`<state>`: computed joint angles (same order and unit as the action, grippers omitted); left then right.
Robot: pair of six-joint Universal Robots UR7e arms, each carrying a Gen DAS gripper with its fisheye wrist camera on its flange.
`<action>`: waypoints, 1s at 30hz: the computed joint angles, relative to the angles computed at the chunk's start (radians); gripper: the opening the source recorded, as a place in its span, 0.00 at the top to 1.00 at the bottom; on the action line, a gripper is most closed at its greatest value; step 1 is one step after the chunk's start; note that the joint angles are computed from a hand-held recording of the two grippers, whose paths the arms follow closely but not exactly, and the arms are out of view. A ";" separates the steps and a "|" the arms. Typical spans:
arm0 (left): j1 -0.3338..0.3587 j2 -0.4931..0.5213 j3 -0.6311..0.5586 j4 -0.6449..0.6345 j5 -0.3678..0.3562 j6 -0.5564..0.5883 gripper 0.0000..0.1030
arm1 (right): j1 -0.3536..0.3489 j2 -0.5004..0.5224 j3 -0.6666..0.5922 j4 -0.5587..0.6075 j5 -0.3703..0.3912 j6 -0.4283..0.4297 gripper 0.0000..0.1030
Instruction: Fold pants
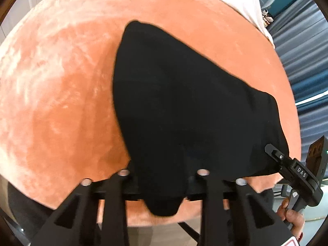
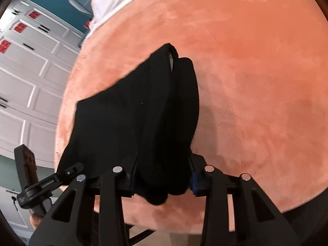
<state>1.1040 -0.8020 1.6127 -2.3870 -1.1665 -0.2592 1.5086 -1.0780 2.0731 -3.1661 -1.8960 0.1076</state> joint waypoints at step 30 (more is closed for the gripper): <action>-0.115 0.002 0.093 -0.032 0.444 0.043 0.43 | 0.207 0.264 -0.341 0.155 -0.132 -0.266 0.45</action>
<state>0.9886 -0.8002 1.7056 -2.4192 -0.7227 -0.2162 1.7158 -0.8141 1.7317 -3.0113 -2.0276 -0.1588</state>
